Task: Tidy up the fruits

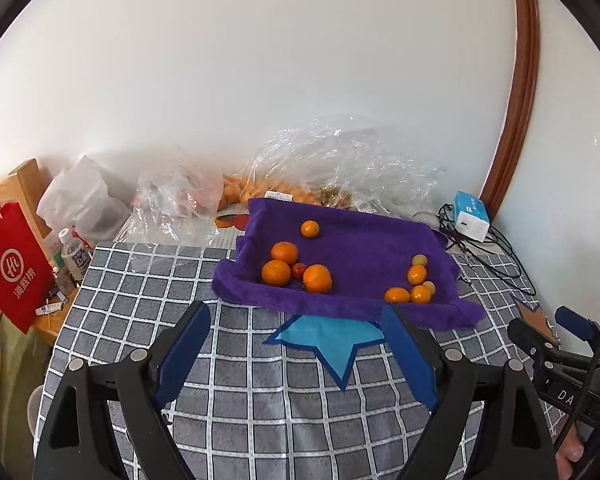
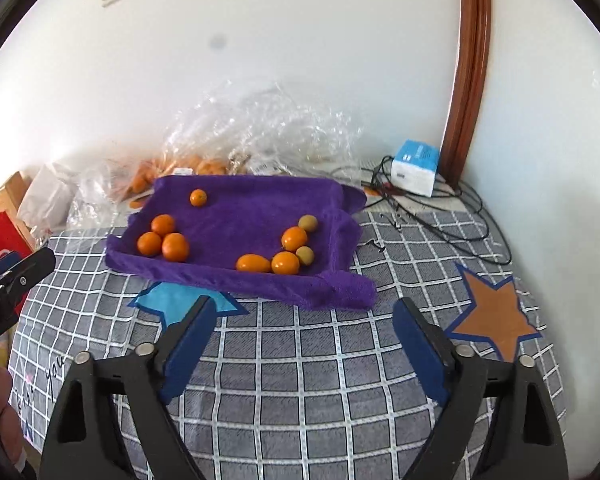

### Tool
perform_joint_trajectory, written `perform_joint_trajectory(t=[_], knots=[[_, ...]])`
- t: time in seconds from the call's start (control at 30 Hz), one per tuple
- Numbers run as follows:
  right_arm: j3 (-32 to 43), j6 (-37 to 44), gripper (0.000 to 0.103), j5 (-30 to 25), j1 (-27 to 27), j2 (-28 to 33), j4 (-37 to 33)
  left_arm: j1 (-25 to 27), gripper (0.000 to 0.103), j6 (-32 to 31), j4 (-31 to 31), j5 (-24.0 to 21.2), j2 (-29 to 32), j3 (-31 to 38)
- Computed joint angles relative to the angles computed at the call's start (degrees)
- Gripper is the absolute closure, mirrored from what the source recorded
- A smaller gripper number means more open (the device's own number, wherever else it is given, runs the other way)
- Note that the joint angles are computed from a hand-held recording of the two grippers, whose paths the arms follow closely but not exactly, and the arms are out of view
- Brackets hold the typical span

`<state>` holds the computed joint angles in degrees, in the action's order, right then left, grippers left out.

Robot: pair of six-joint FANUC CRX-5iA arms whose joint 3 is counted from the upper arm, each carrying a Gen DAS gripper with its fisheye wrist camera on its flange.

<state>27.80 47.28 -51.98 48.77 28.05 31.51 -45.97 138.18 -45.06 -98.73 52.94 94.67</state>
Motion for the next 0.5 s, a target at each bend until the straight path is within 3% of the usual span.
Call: perform_joint_trajectory(t=[0.3,0.5], knots=[[-14.25,-10.11,0.003,5.67,1.96,-9.19,8.15,-4.85,0.006,2.03,-3.18,0.46,-3.93,-6.08],[-19.11,-13.69,0.002,7.2,2.49,-12.65,11.86,-6.17,0.006,2.29,-4.43,0.01,-3.46,-4.95]])
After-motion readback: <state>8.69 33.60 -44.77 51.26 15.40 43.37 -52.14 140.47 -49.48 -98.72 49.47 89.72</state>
